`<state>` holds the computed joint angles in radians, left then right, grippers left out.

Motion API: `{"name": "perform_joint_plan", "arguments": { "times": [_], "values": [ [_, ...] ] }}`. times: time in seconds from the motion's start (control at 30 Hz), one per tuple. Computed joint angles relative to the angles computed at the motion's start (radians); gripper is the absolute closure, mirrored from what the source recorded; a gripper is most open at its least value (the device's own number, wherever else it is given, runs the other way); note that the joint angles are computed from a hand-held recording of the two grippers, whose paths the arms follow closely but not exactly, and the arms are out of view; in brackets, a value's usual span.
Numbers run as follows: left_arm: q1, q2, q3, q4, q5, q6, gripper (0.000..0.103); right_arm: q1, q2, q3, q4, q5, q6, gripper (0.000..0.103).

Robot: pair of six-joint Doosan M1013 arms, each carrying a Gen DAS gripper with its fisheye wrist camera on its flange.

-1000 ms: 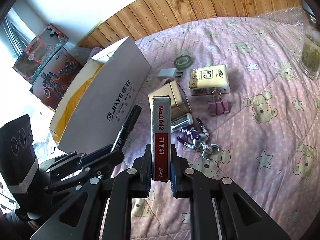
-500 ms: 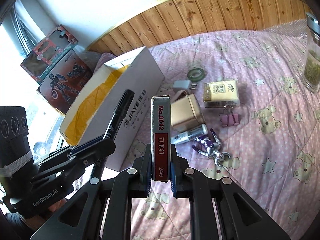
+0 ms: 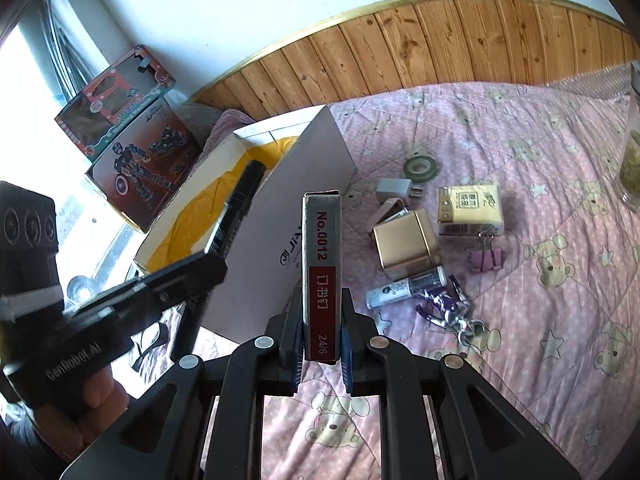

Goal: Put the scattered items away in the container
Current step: 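Carry the marker and staple box over the white box with both tools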

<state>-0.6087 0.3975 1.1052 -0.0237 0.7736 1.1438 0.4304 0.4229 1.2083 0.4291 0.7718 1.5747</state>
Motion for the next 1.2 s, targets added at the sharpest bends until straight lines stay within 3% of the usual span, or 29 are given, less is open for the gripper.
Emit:
{"name": "perform_joint_plan", "arguments": {
  "times": [0.43, 0.7, 1.07, 1.2],
  "values": [
    [0.027, -0.033, 0.029, -0.001, -0.041, -0.035, 0.09, 0.022, 0.002, -0.014, 0.018, -0.037, -0.051, 0.087],
    [0.033, -0.024, -0.001, 0.003, 0.01, -0.04, 0.09, 0.033, -0.01, -0.005, 0.004, -0.058, -0.042, 0.087],
    [0.046, -0.028, -0.021, 0.005, 0.014, -0.055, 0.09, 0.046, -0.003, -0.049, 0.001, -0.031, -0.016, 0.087],
    [0.047, -0.025, -0.034, 0.063, 0.04, -0.091, 0.09, 0.056, 0.004, -0.073, -0.014, -0.017, -0.006, 0.087]
  ]
}}
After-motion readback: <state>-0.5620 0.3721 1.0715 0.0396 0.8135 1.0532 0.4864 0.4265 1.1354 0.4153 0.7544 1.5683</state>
